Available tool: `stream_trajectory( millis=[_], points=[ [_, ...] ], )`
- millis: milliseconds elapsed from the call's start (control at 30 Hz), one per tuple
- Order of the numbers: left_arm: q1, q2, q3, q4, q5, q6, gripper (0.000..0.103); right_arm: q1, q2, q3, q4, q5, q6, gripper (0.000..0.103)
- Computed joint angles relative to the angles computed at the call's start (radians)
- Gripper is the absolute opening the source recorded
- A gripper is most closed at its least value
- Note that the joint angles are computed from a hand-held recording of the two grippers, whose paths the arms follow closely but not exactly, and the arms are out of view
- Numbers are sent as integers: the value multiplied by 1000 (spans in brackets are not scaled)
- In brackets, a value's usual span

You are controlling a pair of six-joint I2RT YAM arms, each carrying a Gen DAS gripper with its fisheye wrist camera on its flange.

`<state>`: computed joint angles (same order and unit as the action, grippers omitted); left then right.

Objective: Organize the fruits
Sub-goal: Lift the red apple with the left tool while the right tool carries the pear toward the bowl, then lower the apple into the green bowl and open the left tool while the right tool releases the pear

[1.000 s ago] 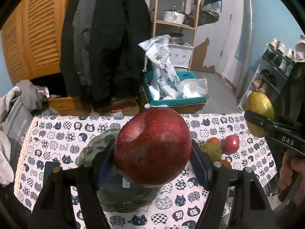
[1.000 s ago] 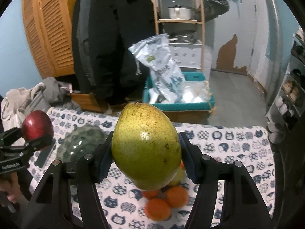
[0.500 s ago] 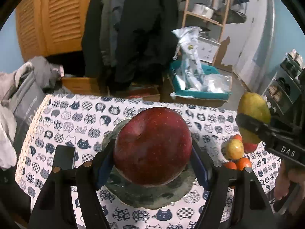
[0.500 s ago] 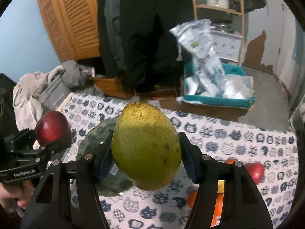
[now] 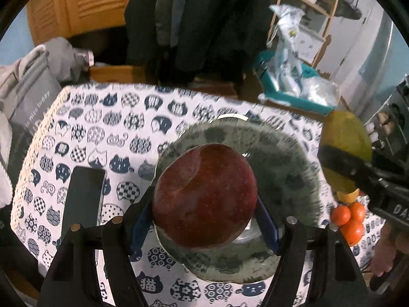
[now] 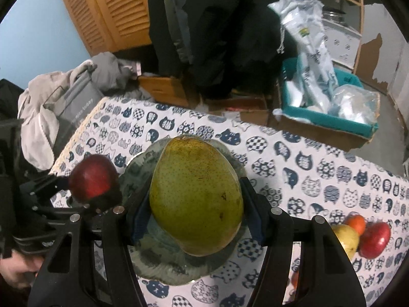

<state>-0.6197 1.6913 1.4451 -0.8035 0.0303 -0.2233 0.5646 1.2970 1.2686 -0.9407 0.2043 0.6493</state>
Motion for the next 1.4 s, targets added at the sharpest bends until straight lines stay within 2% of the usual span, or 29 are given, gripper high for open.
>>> stream_trajectory(
  millis=[200,400,867,1033,1100,1167,1233,1400],
  points=[
    [26,54,-19,8,55,-1,75,-8,60,-11,33,-41,-22,63],
    [9,97,-26,-2,38,16,75,-14,84,-39,61,-76,-23,63],
    [11,195,5,-39,69,8,75,-29,87,-88,96,-123,-12,63],
    [-14,250,45,-74,43,9,75,-41,98,-101,108,-143,-9,63],
    [-23,239,35,-58,28,7,76,-50,98,-108,114,-153,-8,63],
    [-22,223,33,-46,34,5,85,-61,96,-116,124,-172,-6,63],
    [-20,206,32,-40,33,0,89,-70,97,-120,130,-187,-4,63],
    [13,155,14,-44,50,-15,89,-77,122,-114,140,-218,-5,63]
  ],
)
